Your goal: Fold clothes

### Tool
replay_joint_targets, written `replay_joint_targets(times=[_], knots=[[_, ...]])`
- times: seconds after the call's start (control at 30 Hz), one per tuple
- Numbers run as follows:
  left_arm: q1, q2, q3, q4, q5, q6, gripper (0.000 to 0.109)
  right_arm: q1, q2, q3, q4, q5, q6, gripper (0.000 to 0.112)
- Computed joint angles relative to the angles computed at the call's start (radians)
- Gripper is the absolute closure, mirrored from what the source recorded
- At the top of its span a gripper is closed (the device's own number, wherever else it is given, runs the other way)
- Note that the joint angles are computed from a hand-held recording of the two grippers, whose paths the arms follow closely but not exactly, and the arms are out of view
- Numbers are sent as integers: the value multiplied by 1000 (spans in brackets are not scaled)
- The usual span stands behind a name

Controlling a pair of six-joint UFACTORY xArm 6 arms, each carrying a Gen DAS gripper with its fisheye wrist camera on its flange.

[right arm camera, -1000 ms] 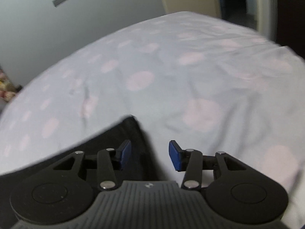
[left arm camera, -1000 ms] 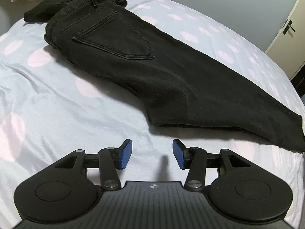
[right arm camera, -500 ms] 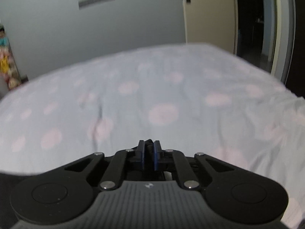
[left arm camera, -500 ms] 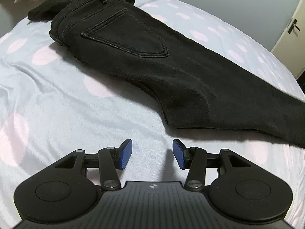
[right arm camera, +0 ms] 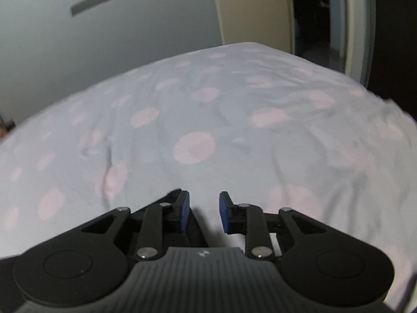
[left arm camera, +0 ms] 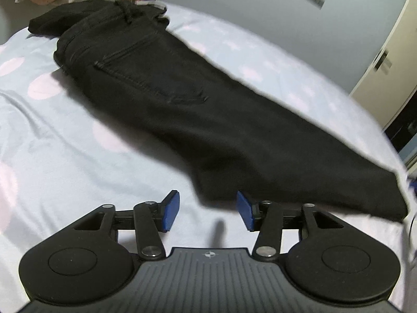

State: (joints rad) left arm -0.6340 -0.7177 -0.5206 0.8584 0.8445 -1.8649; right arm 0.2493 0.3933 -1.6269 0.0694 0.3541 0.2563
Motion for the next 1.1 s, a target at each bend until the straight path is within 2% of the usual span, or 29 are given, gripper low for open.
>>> replay_joint_targets(times=[0.07,0.1,0.17,0.23,0.27,0.37,0.43,0.6,0.63,0.7,0.77,0.8,0.9,1.0,1.03,1.07,1.1], knots=[[-2,-3,1,52,-12,-68,39,-10,-105,148,181,-42,-86,79],[3,-3,1,76,-28,-102,38,-13,-153,217,278,-57,-138,75],[25,1,5,113,-77,-163,35,-15,-208,310,431,-73,-214,72],[57,16,5,129,-130,-211,32,-19,-256,390,588,-76,-296,62],[77,27,5,128,-160,-225,32,-22,-279,426,665,-73,-337,62],[138,75,-2,82,-238,-229,32,-26,-281,448,830,-25,-405,62],[154,113,-19,50,-234,-195,32,-14,-273,451,902,-28,-422,58],[159,151,-45,-33,-201,-45,40,1,-236,433,886,-47,-316,56],[162,146,-42,-52,-200,-19,44,1,-234,433,852,-53,-282,68],[178,130,-28,-89,-213,22,50,3,-237,438,747,-59,-223,81],[198,117,-17,-130,-228,65,60,11,-264,470,708,-79,-261,87],[206,112,-12,-148,-235,83,61,15,-278,488,712,-87,-288,88],[220,102,-1,-190,-252,122,62,8,-272,498,757,-76,-342,88],[209,87,0,-191,-235,104,62,-3,-263,482,849,-52,-358,83],[196,75,1,-183,-219,87,59,-15,-269,481,897,-30,-386,82],[180,61,3,-174,-196,68,54,-17,-276,483,904,-27,-392,83],[163,47,5,-164,-173,48,53,-18,-284,485,899,-27,-389,84]])
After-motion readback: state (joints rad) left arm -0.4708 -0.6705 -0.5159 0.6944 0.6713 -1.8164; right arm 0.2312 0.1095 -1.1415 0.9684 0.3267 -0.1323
